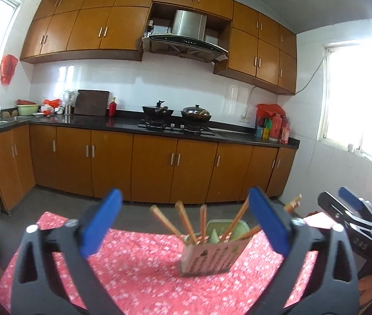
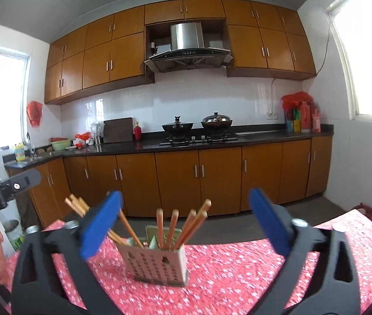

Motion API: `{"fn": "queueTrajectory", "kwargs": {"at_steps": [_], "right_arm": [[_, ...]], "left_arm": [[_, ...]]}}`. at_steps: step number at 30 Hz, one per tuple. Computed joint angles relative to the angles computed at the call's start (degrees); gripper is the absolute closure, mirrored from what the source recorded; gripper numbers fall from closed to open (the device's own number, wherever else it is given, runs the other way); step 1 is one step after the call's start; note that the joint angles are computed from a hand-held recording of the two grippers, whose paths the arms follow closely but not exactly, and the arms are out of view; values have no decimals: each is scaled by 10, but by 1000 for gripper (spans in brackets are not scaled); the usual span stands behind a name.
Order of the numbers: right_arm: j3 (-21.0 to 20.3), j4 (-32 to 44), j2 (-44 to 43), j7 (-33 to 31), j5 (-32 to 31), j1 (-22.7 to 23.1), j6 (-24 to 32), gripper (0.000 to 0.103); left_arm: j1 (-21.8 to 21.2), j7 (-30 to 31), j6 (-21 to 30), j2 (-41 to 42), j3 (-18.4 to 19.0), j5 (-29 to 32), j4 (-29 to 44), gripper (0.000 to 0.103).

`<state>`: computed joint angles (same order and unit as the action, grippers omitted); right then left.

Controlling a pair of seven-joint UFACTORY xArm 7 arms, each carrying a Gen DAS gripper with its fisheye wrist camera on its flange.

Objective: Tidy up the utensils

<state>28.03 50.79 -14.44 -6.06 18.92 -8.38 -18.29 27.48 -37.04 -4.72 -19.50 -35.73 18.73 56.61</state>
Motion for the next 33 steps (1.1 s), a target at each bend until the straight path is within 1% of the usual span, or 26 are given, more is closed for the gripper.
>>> {"fn": "queueTrajectory", "kwargs": {"at_steps": [1,3,5,7,9,10,12,13,16,18,23,25,28,31,33], "right_arm": [[19,-8,-10,-8,10,-17,0,2],[78,-32,-41,-21,30,-72,2,2],[109,-52,-69,-13,30,-104,12,2],[129,-71,-100,5,30,-124,33,2],[124,-86,-118,25,25,-117,50,2],[112,-100,-127,37,24,-99,58,2],[94,-125,-141,56,19,-74,61,2],[98,-141,-151,68,19,-71,56,2],[99,-181,-177,94,8,-61,43,2],[111,-205,-196,111,0,-68,39,2],[102,-247,-220,154,-21,-46,51,2],[111,-261,-233,171,-30,-52,60,2],[133,-281,-258,198,-43,-67,65,2],[146,-294,-278,221,-59,-78,73,2],[140,-299,-278,234,-71,-75,74,2]], "left_arm": [[-6,0,2,-14,7,-1,-14,4],[-8,-3,11,-50,10,-3,-45,4],[-16,-5,18,-76,17,-7,-70,4],[-31,-9,26,-105,27,-15,-103,4],[-55,-14,33,-132,42,-25,-139,4],[-70,-13,39,-142,51,-28,-155,4],[-85,-16,49,-161,58,-33,-182,4],[-87,-21,51,-173,56,-35,-196,4],[-71,-44,55,-220,32,-33,-242,4],[-61,-56,55,-251,15,-30,-267,4],[-66,-66,49,-301,-8,-22,-310,4],[-63,-68,59,-318,-26,-18,-317,4],[-67,-75,78,-328,-40,-12,-323,4],[-81,-86,90,-321,-37,-10,-328,4],[-88,-94,96,-319,-35,-7,-333,4]]}}
